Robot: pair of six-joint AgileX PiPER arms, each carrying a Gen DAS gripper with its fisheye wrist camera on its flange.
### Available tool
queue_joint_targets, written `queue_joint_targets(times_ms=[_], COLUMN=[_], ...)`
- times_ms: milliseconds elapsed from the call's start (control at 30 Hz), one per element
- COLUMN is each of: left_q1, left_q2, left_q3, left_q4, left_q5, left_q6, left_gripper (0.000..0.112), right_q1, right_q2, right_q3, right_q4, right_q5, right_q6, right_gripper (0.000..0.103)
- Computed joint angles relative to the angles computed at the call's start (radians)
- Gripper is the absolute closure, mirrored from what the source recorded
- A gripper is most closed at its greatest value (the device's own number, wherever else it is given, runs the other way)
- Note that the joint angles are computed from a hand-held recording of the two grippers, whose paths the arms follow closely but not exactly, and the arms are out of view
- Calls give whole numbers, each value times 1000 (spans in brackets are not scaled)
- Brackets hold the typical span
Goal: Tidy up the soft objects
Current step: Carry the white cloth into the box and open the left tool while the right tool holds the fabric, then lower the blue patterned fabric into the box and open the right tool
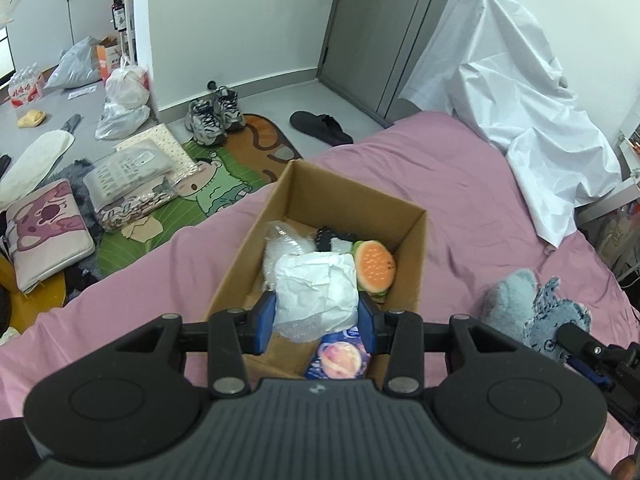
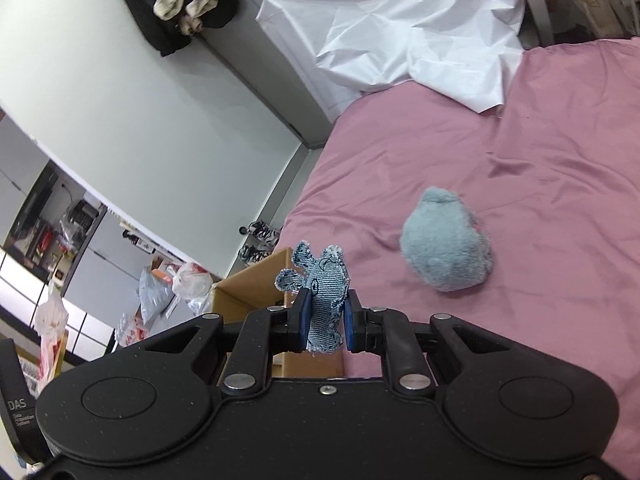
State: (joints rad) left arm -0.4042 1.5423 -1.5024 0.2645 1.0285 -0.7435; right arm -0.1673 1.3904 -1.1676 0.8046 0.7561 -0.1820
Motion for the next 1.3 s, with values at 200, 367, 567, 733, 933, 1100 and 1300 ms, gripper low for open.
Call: queue_joint_targets(times_ms=[200,367,567,733,933,1100,1300], left_q1=[54,90,133,146,170,178,164], left_q2=[4,10,16,24,16,13,14], left_q3=[32,48,41,27,20,12,-6], left_q4=[-46,-66,-86,-88,-107,-114,-127], left_q5=[-12,-22,-26,-22,-24,-16,16], left_q6=[56,78,123,157,197,197,200], left_gripper=[71,70,67,57,36,26,21], right_q1=[65,123,195,240,258,247,228], right_q2=[19,39,72,114,167,162,145], right_q3=[-28,-52,-83,-109,-127,-120,-120], right_q4=[-26,-49,-65,-38,121,90,33], right_q5=[-26,-51,-84,-92,-47,-35,-12], right_q6=[18,32,41,21,-87,-57,1], right_gripper=[86,86,86,86,47,46,46])
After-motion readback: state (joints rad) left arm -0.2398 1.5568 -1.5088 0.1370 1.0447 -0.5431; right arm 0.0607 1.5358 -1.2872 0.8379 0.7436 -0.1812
